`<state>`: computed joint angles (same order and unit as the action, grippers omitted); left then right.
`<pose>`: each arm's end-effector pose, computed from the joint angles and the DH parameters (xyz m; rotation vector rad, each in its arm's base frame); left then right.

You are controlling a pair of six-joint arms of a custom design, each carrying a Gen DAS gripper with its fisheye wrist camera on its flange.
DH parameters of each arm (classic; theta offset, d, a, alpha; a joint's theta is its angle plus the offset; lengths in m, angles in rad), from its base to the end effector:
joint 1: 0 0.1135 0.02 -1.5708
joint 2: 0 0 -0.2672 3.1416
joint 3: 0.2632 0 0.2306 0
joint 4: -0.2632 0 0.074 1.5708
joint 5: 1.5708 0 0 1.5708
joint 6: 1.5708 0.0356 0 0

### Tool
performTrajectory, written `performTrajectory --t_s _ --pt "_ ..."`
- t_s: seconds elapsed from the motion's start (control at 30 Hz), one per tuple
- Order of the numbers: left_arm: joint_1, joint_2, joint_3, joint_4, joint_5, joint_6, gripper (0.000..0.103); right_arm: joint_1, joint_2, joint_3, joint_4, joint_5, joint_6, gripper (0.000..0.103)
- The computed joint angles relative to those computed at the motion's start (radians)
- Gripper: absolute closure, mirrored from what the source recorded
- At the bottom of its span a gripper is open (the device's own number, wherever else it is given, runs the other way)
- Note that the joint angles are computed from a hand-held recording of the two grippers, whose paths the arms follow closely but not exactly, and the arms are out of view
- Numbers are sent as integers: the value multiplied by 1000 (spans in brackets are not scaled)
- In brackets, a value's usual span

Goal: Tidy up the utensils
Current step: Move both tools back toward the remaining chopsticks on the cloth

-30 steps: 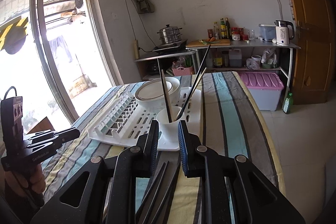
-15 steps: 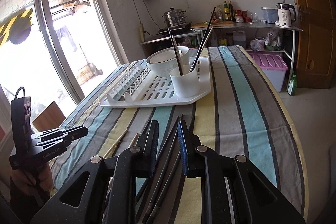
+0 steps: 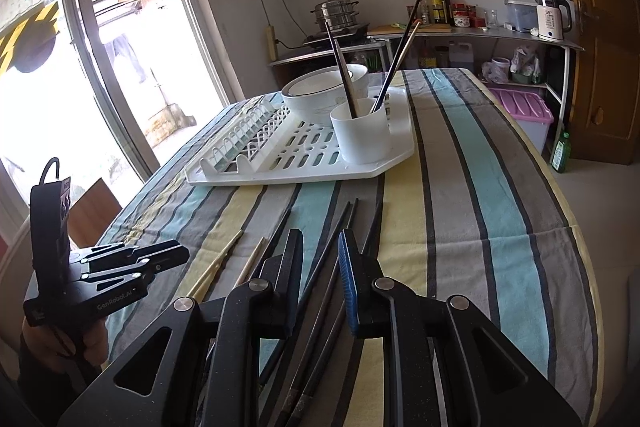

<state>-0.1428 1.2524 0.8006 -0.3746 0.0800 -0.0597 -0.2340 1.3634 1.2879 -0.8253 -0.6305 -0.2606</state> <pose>0.2342 -0.0366 0.2435 0.1373 2.3984 -0.1904 0.2532 -0.0388 0.3375 -0.2915 2.2948 0.5309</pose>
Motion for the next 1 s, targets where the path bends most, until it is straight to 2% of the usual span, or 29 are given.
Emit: performTrajectory --t_s 0.5,0.8,0.9,1.0 --pt "-18 189 90 12 2 20 86 151 92 17 12 108 40 84" --pt "-22 208 79 46 -11 23 86 233 119 34 6 126 60 84" --pt "-26 211 78 53 -25 29 88 254 133 37 12 142 73 84" --pt "-28 213 76 62 -43 32 94 266 152 49 15 169 81 84"
